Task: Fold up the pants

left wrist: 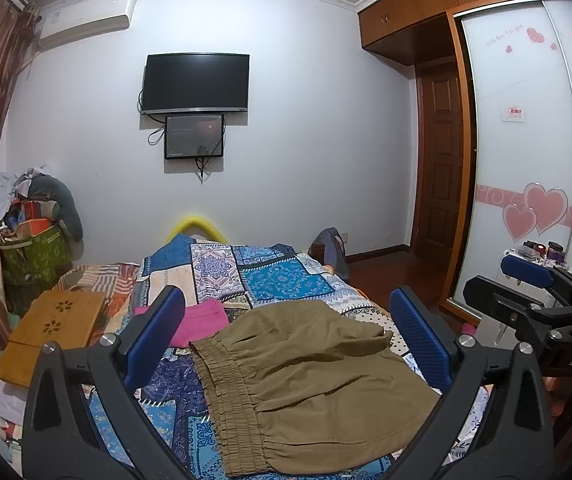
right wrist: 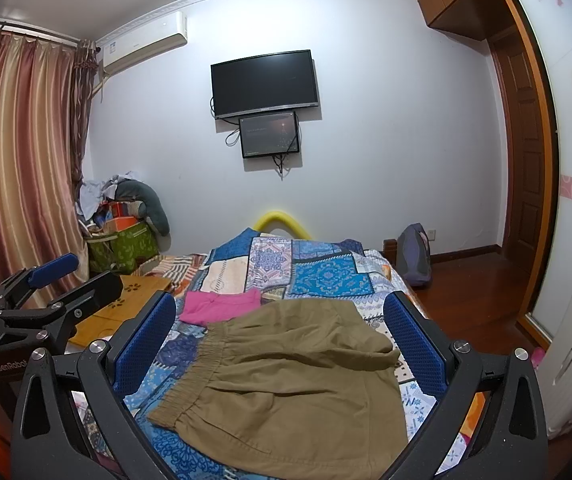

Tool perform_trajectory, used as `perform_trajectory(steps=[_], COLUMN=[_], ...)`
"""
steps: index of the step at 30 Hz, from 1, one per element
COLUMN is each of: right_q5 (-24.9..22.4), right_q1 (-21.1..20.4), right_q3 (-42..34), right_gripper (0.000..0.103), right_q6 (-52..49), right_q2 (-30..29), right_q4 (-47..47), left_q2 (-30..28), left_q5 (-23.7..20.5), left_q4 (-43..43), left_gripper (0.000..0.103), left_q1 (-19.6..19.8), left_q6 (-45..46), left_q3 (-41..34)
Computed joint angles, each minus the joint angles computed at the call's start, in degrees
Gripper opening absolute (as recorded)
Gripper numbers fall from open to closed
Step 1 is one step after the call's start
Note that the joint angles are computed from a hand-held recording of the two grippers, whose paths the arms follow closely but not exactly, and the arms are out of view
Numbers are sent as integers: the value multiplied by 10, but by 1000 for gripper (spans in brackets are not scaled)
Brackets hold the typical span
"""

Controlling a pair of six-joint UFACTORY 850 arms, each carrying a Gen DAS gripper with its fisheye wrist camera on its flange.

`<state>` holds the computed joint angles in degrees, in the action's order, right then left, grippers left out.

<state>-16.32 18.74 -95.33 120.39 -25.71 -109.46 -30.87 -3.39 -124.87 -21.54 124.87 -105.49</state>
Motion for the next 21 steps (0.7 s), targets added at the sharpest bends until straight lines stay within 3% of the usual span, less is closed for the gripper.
perform_trajectory(steps=[7, 12, 21], right_q5=[-1, -3, -3], right_q1=[1, 2, 3], right_q3=[-1, 1, -2], right_gripper=[103, 103, 103], right_q6=[-4, -2, -16], right_q2=[-1, 0, -2], right_q4=[4, 0, 11], left_q2=[-3, -3, -2], left_q5=[6, 4, 0], left_q4=[84, 68, 111], left_gripper=[103, 103, 103], left_q1=[-1, -1, -1], left_q6=[-82, -67, -111], left_q3=[-7, -7, -5])
